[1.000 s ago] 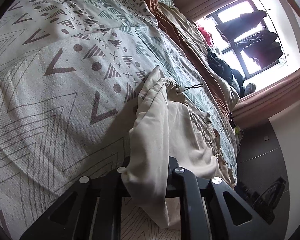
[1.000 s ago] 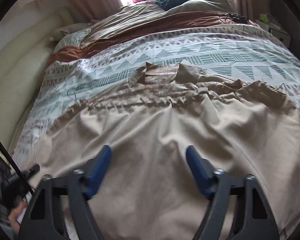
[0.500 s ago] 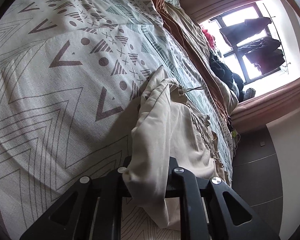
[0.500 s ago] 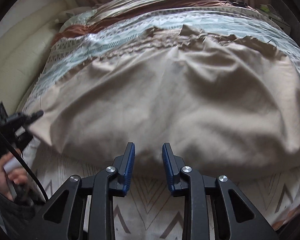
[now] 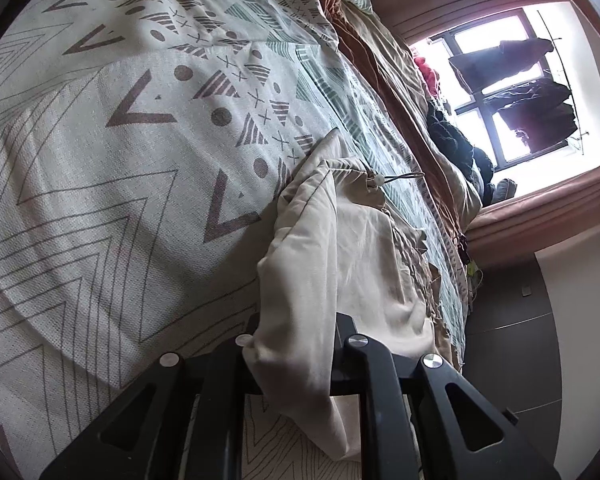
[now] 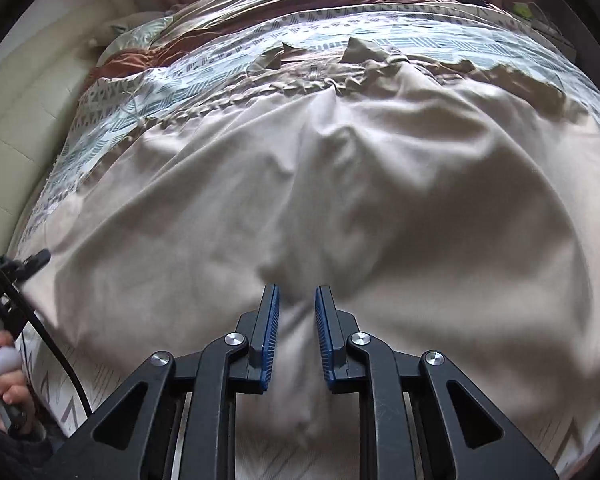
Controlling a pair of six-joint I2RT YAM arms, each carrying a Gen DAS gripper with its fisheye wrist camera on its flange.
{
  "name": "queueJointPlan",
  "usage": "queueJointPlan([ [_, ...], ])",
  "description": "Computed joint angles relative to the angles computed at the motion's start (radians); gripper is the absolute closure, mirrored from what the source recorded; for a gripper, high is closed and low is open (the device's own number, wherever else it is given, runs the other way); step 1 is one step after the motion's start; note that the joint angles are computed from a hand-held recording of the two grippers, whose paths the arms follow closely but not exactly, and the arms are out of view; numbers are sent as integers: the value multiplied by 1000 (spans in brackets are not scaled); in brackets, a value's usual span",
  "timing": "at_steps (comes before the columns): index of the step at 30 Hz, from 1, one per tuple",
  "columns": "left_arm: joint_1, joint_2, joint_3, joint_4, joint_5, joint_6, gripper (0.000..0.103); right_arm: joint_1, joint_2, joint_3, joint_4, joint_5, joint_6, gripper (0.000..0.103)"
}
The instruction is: Fold large clothes
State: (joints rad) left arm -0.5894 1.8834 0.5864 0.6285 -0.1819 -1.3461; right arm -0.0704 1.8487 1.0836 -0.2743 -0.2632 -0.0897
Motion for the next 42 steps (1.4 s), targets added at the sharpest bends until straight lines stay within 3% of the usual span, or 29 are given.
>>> queueJointPlan([
  [12, -8, 1, -11, 29, 3, -2, 87, 32, 250, 312, -57, -5, 85, 87],
  [18, 9, -2, -100, 258, 54, -7, 90, -3, 182, 240, -27, -102, 93, 87],
  [20, 4, -29, -107, 264, 53, -10, 90, -17, 134, 175, 0, -120, 92, 87],
  [32, -55, -200, 66, 88, 70, 51, 91, -137, 2, -58, 21, -276, 68, 87],
  [38, -83, -204, 208, 14, 89, 95, 91, -143, -28, -116, 28, -239, 15, 87],
  [42, -107, -151, 361, -56, 114, 124, 91, -164, -14, -114, -2, -280, -6, 87],
])
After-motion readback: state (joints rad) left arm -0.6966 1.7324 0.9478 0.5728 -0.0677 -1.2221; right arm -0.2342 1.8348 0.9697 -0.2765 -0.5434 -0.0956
